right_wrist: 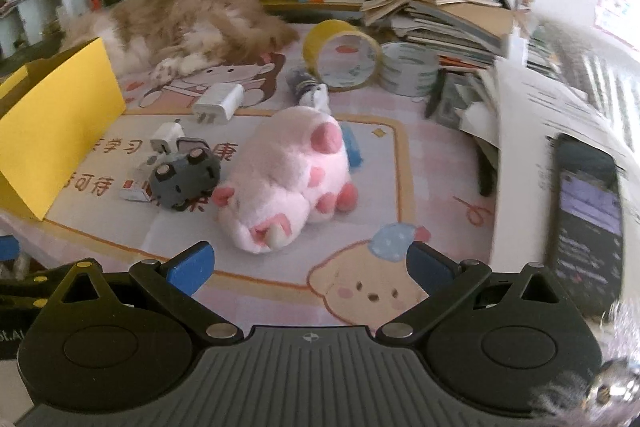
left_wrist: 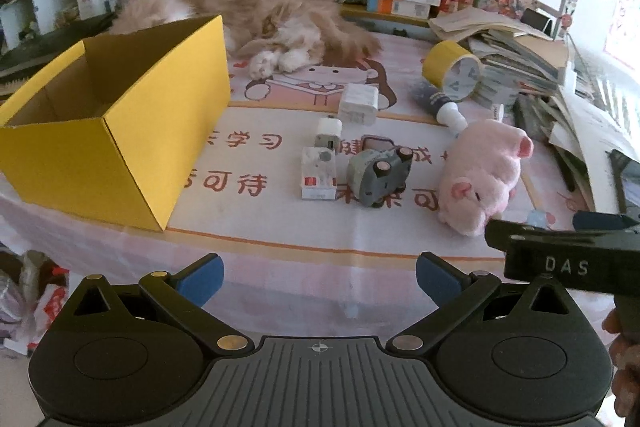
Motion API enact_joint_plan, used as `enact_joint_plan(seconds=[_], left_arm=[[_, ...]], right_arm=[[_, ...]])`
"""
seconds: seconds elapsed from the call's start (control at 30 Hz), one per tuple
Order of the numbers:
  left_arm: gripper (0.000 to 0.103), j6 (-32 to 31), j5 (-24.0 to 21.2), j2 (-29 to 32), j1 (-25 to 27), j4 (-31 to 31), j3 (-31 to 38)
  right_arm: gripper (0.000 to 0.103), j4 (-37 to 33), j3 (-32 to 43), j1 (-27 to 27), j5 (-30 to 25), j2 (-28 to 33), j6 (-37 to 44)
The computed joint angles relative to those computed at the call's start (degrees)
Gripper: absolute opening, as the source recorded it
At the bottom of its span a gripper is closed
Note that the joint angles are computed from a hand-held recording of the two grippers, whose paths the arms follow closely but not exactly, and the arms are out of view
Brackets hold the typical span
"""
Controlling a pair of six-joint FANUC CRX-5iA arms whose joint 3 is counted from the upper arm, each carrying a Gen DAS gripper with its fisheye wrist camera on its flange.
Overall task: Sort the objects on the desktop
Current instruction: 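Grasp the pink plush pig with the right tool while the left tool grasps the grey toy car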
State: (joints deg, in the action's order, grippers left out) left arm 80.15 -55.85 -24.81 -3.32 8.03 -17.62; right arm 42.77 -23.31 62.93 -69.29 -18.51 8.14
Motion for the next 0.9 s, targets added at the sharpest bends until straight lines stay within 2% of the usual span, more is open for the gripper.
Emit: enact_joint_plan(seconds=[0.1,0.27,0.47,0.57,0.6,0.63,0.73,0.9], left_arm=[[0.103,2.2,-0.2,1.0,-1.3,-2.5,1.6],[0.103,4.8,-0.2,2.2,-3.3,-5.9,3.6],[0.103,5.2,-0.1,3.8,-5.0,-7.7,5.4],[0.103,5.1,-0.1,4.8,-5.9,-8.1,6.2],[0.103,5.1,-0.2,5.2,-6.2,-8.1,6.5],[0.103,5.1,-0.3,5.5,-6.4,-8.2,6.7],[0.103,5.5,-0.3,6.4,-6.8,-8.1,7.1],[0.101,5.0,0.4,8.3,-7.4,-6.6,7.7]], right_arm=[[0.103,-0.9,0.3,-2.6,4.0,0.4,2.0],[0.103,-1.1,1.7,-6.2,7.5,2.6,4.0],[0.103,-3.8,3.0,-10.6,12.8,4.7,7.1],[0.1,-6.2,3.9,-12.2,14.2,5.5,8.9],[0.095,-6.9,4.1,-12.6,14.6,5.6,9.5],[0.083,-7.1,4.0,-12.8,14.6,5.6,9.7],[0.069,-6.4,2.9,-13.2,15.8,4.5,10.9],[0.064,-4.8,1.6,-13.2,14.9,2.2,9.4]])
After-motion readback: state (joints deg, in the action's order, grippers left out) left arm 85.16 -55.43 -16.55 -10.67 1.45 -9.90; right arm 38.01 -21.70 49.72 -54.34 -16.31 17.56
